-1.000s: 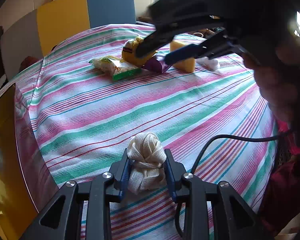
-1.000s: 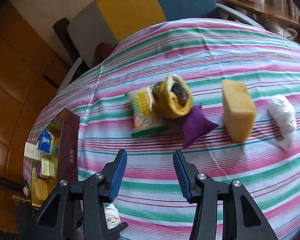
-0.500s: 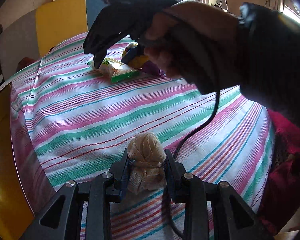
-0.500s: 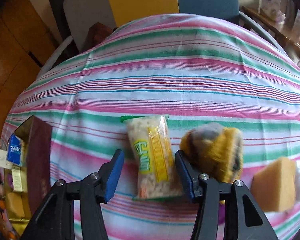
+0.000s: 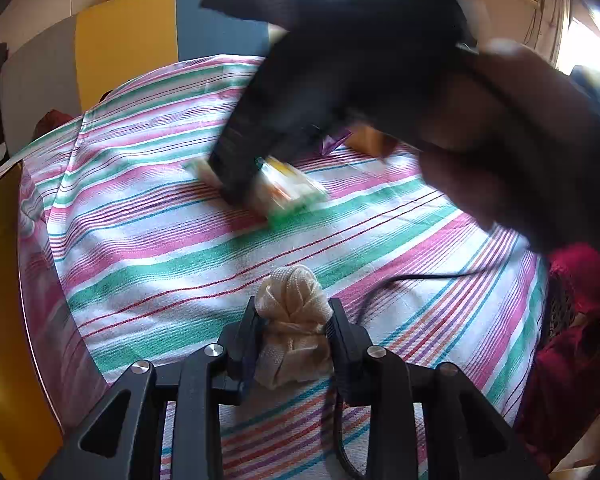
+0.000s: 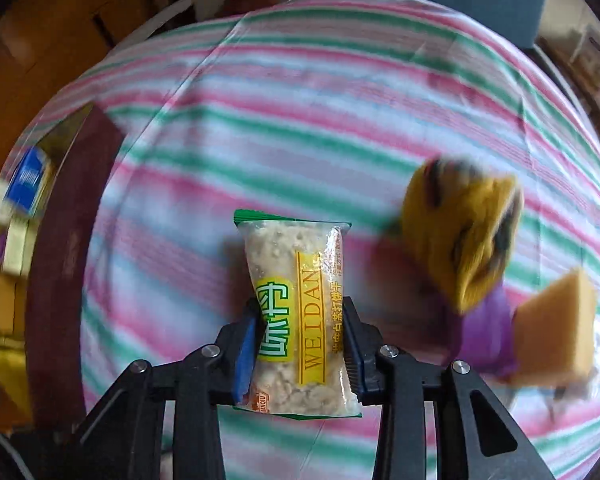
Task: Organize objects
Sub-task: 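Grasp the WEIDAN snack bag with the right gripper while the left holds the white bundle, then carry the white bundle into the gold tray and open the left gripper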
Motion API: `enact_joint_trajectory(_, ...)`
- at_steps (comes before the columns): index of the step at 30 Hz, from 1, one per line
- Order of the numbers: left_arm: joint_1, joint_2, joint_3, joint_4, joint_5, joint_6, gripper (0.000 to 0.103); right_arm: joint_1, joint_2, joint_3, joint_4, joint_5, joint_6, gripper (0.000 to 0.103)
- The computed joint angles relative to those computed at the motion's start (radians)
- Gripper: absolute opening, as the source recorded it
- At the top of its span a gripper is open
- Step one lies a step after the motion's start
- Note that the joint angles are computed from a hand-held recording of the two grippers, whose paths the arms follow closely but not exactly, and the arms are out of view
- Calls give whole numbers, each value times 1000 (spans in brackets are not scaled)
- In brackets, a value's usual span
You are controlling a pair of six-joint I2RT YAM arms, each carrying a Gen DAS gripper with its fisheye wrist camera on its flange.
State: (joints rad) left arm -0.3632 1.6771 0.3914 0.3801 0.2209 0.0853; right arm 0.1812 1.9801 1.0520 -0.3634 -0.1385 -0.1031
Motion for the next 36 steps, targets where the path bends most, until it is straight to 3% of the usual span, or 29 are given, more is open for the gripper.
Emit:
enact_joint_trajectory(4, 11, 11, 11, 1, 6, -3, 31, -3, -125, -190, 67, 6, -49, 39)
enact_joint_trajectory(7, 9, 13, 4, 18, -6, 1, 31, -57, -169, -276, 138, -57, -58, 39)
enact_joint_trajectory(10, -2, -20, -26, 15, -25, 6, 31, -83, -165, -290, 167, -84, -65, 39)
enact_joint_trajectory(15, -25, -63, -77, 29, -66, 16, 31, -42, -186, -317, 200, -38, -60, 40)
enact_joint_trajectory(19, -32, -87, -69, -15, -77, 16, 31, -48, -184, -318, 209, -43, -68, 40)
enact_joint_trajectory(25, 7, -313, -90, -206, 5, 20, 28, -47, -212, -355, 223, -60, -63, 41)
enact_joint_trajectory(31, 304, -683, -51, -546, 265, 77, 27, -20, -228, -384, 265, -21, -77, 41)
enact_joint_trajectory(33, 427, -722, -15, -630, 319, 123, 28, -20, -239, -390, 263, -19, -79, 41)
enact_joint_trajectory(36, 636, -615, 67, -706, 356, 187, 28, -19, -247, -399, 267, -12, -85, 41)
